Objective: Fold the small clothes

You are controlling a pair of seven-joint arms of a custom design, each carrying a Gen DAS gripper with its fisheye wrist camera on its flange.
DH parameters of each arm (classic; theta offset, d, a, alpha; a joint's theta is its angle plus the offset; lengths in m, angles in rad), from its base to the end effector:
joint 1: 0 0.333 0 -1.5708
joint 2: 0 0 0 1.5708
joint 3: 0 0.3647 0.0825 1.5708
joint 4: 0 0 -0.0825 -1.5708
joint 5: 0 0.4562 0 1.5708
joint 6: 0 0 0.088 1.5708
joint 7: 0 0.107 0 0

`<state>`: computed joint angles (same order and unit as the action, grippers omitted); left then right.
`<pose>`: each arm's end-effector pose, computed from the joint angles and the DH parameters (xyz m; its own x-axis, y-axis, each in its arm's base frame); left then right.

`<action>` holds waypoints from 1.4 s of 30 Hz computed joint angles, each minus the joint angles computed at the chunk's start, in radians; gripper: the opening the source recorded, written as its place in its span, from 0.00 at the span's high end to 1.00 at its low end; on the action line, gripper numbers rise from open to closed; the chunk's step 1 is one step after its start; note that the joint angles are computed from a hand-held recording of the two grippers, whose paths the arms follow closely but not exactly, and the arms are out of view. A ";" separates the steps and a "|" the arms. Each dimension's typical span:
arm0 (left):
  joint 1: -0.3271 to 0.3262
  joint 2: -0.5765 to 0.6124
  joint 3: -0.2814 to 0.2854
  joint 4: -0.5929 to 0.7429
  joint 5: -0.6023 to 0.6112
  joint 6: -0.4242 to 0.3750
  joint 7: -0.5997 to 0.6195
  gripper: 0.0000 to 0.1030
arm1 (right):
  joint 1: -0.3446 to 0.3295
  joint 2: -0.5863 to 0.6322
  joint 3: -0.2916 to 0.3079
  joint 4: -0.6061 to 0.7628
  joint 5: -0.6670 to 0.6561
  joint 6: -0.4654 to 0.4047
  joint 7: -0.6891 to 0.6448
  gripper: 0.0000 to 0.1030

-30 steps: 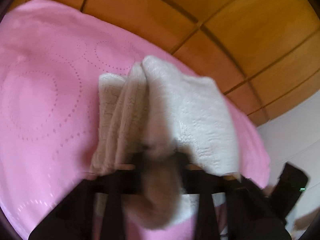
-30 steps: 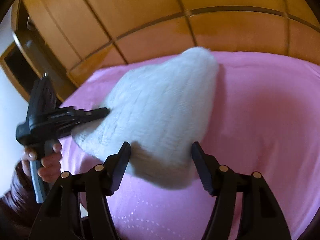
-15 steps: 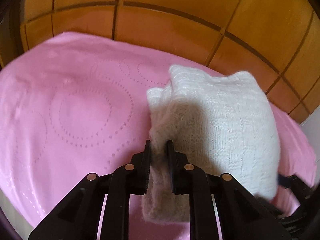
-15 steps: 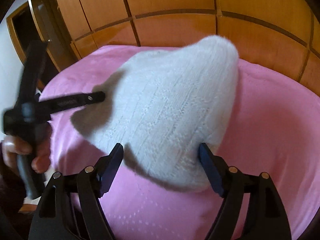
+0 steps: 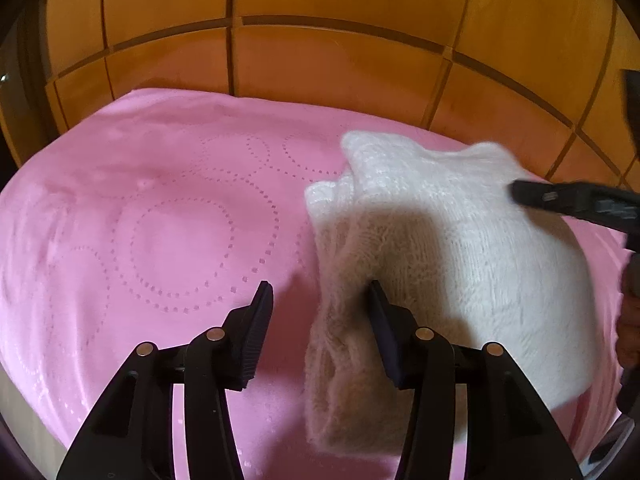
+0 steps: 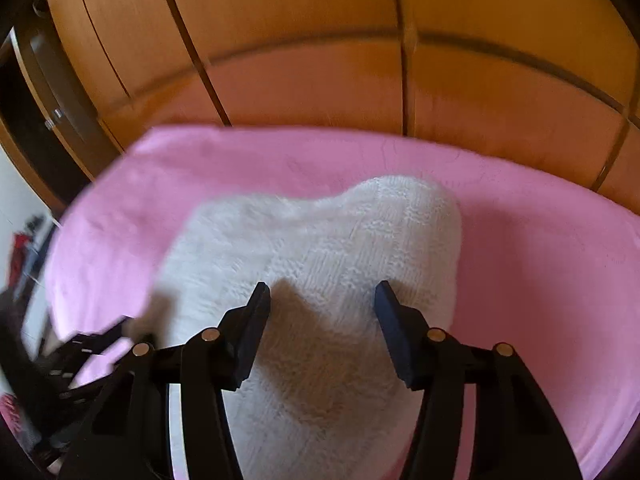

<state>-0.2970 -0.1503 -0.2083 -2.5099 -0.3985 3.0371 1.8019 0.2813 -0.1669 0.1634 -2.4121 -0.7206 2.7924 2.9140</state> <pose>0.4851 -0.2357 0.4071 -0.3870 -0.9162 0.1043 -0.7444 0.2437 -0.6217 0.4851 0.2664 0.4293 -0.2063 -0.9598 -0.1906 -0.7550 0.2800 -0.5929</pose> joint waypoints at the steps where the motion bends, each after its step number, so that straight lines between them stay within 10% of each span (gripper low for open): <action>1: -0.004 -0.001 0.003 -0.002 -0.006 0.000 0.005 0.53 | -0.009 0.001 0.012 -0.005 -0.041 -0.008 0.028 0.46; 13: -0.084 0.011 0.060 -0.005 -0.177 0.024 0.155 0.53 | -0.113 -0.164 0.088 -0.159 -0.359 0.161 0.444 0.12; 23: -0.131 0.030 0.089 0.016 -0.478 0.018 0.450 0.53 | -0.146 -0.145 0.143 -0.290 -0.237 0.375 0.463 0.06; 32: -0.067 0.045 0.085 0.073 -0.779 -0.164 0.776 0.59 | -0.519 -0.193 0.344 -0.377 -0.019 0.743 0.329 0.02; 37: -0.002 0.056 0.055 0.092 -0.833 -0.253 0.824 0.59 | -0.514 0.030 0.247 -0.277 -0.037 0.864 0.260 0.04; 42: 0.046 0.072 0.049 0.108 -0.883 -0.352 0.847 0.65 | -0.436 0.158 0.196 -0.165 -0.086 0.831 0.235 0.28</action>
